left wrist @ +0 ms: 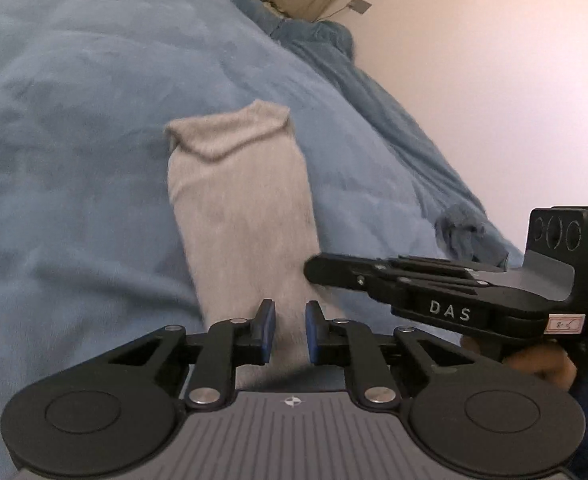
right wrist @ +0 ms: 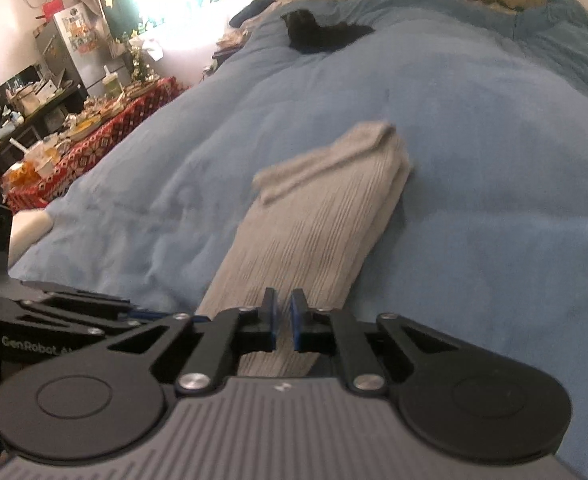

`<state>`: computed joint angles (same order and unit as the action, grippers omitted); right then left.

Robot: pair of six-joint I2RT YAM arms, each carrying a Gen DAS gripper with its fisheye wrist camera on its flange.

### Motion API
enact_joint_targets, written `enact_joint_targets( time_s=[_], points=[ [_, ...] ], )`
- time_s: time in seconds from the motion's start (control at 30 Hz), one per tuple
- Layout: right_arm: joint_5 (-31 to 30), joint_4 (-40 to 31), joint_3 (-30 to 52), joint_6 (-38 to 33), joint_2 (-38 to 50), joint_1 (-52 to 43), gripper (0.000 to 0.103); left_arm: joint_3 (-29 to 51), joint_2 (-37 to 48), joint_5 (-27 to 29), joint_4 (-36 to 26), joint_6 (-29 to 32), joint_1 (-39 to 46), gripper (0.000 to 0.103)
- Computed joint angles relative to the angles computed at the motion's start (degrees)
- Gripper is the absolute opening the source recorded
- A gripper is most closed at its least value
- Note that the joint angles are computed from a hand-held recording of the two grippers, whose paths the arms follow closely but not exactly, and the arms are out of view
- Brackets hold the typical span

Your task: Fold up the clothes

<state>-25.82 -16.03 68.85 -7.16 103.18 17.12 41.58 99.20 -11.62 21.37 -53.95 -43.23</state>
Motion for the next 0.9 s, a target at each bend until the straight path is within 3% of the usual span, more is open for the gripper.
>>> enact_joint_targets(
  time_s=[0.2, 0.37, 0.53, 0.63, 0.7, 0.8, 0.9],
  points=[
    [-0.1, 1.5, -12.6, -0.6, -9.6, -1.0, 0.009, -3.5, -1.9, -4.1, -4.8, -4.5, -6.1, 0.014],
    [-2.2, 0.8, -16.3, -1.4, -15.4, -3.6, 0.010, -6.6, -6.2, -8.8, -3.3, -6.7, -9.3, 0.015],
    [-1.3, 4.6, -16.9, 0.3, -16.0, -2.2, 0.011, -5.0, -8.5, -15.1, -7.2, -6.9, -9.8, 0.014],
    [0.3, 7.1, -17.5, 1.6, -14.7, -0.7, 0.011, -4.7, -6.8, -19.3, -3.3, -6.8, -9.4, 0.024],
    [0.8, 7.7, -18.9, 1.5, -15.0, -0.5, 0.011, -4.6, -4.9, -18.4, -0.9, -7.0, -8.1, 0.028],
    [0.0, 7.3, -21.2, 1.3, -16.6, -1.6, 0.011, -3.4, -3.0, -16.1, -3.8, -10.3, -7.7, 0.027],
    [-3.4, 5.4, -21.5, 3.0, -17.9, -5.1, 0.023, -6.4, -3.4, -15.6, 0.4, -13.9, -8.5, 0.036]
  ],
)
